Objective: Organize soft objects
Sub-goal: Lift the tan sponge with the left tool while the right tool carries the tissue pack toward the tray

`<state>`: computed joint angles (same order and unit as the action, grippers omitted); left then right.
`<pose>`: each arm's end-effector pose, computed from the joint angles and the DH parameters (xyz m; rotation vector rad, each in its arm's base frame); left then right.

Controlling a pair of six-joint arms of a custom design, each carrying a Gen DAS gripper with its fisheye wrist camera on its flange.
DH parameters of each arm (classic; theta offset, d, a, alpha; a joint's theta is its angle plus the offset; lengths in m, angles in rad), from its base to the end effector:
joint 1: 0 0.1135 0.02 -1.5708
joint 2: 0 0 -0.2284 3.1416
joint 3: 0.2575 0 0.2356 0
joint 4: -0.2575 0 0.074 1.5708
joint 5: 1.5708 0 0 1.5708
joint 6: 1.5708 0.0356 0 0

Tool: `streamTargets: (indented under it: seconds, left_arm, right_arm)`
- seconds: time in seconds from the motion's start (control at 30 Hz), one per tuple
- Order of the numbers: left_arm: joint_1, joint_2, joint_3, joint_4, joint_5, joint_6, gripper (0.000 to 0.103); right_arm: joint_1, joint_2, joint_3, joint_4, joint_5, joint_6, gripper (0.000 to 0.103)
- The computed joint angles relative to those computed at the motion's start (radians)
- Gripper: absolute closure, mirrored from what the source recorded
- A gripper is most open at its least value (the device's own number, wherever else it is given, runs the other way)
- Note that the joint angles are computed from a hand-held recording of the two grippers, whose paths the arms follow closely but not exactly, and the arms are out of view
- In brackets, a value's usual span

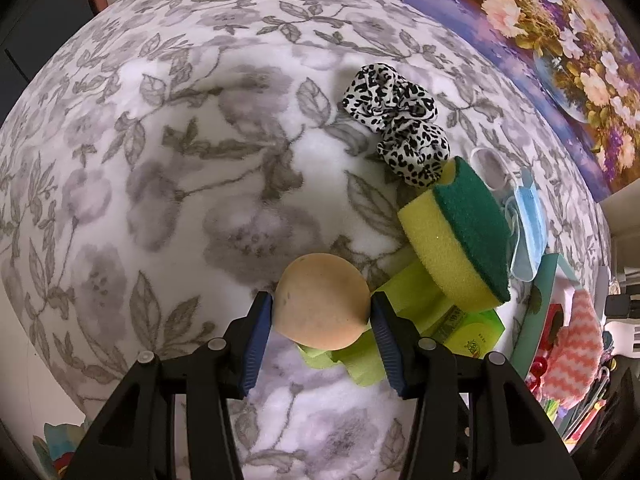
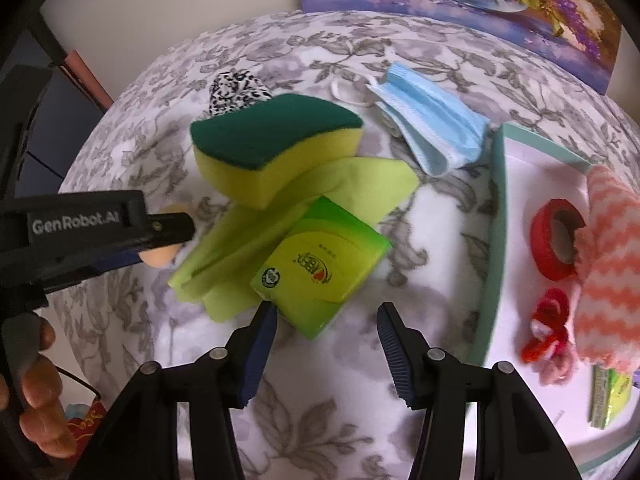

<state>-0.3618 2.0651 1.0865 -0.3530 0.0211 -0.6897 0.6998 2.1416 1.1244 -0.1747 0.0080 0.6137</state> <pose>0.3096 -0.1180 0.0525 -0.4759 2.8995 -0.2040 0.2716 0.2283 0.0416 -0.1191 2.8166 0.3211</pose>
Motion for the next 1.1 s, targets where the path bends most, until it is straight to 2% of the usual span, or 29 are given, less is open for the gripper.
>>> streamTargets:
  seconds: [0.27, 0.43, 0.63, 0.73, 1.1]
  left_arm:
    - [0.013, -0.02, -0.023, 0.017, 0.013, -0.014, 0.051]
    - [0.016, -0.052, -0.054, 0.022, -0.001, -0.018, 0.051]
    - [0.005, -0.055, -0.041, 0.002, -0.033, -0.019, 0.051]
    - [0.004, -0.061, -0.045, 0.002, -0.033, -0.014, 0.051]
    - [-0.007, -0.015, 0.008, -0.02, -0.046, -0.003, 0.051]
  right_arm:
    - [-0.024, -0.066, -0.06, 0.011, -0.005, 0.012, 0.048]
    - [-0.036, -0.087, -0.085, 0.068, -0.047, 0.065, 0.047]
    - [-0.017, -0.014, 0.007, 0.028, -0.016, 0.092, 0.046]
    - [-0.016, 0.012, 0.039, 0.014, -0.002, 0.103, 0.041]
    - [-0.013, 0.101, 0.15, -0.049, 0.047, 0.114, 0.041]
